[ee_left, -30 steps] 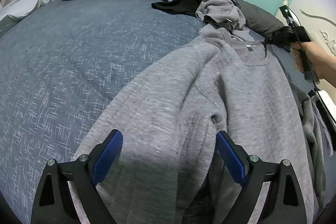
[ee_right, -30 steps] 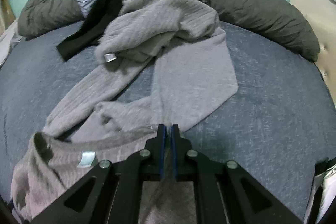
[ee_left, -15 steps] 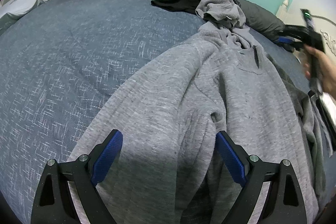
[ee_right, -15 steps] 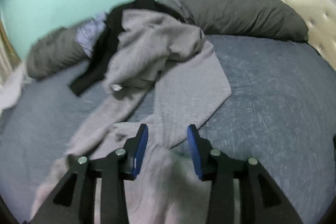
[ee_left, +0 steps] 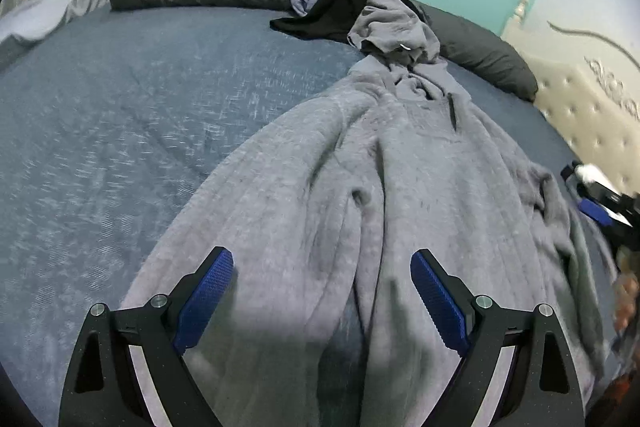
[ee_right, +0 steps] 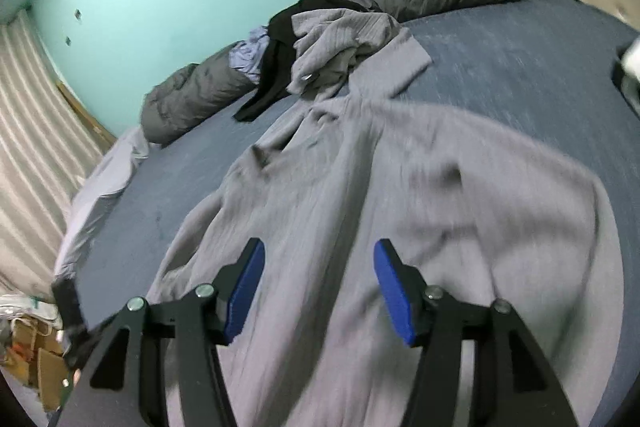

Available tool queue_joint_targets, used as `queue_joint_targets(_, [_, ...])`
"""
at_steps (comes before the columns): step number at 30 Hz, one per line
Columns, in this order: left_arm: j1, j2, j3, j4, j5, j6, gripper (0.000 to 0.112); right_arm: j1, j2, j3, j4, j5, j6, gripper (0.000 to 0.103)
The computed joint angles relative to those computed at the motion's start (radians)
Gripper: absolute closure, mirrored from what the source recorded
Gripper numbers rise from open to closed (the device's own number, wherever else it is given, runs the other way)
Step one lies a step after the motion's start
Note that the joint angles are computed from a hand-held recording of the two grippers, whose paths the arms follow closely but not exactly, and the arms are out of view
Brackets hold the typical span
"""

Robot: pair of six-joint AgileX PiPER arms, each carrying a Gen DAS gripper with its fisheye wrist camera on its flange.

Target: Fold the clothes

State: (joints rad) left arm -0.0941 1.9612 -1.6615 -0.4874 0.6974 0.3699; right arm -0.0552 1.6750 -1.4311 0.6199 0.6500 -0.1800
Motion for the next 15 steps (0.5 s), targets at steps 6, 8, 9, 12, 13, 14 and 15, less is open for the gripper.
queue_joint_targets(6, [0.015,-0.131,0.144,0.084,0.001,0.003,0.019,0.01,-0.251,0.313,0.174,-0.099,-0.118,0.045])
queue_joint_targets(8, [0.033,-0.168,0.172,0.093,0.014,0.013,0.018,0.016,-0.299,0.376,0.225,-0.119,-0.15,0.045])
queue_joint_targets(9, [0.044,-0.184,0.174,0.095,0.03,0.016,0.016,0.016,-0.314,0.401,0.259,-0.122,-0.175,0.045])
queue_joint_targets(12, [0.078,-0.224,0.174,0.097,0.081,0.029,0.013,0.038,-0.347,0.465,0.329,-0.14,-0.218,0.045])
queue_joint_targets(13, [0.094,-0.235,0.166,0.098,0.103,0.032,0.013,0.051,-0.354,0.476,0.33,-0.152,-0.218,0.045])
queue_joint_targets(14, [0.111,-0.244,0.157,0.098,0.125,0.036,0.013,0.062,-0.363,0.487,0.325,-0.171,-0.217,0.045])
queue_joint_targets(15, [0.13,-0.257,0.161,0.088,0.137,0.051,0.013,0.072,-0.373,0.499,0.326,-0.188,-0.219,0.045])
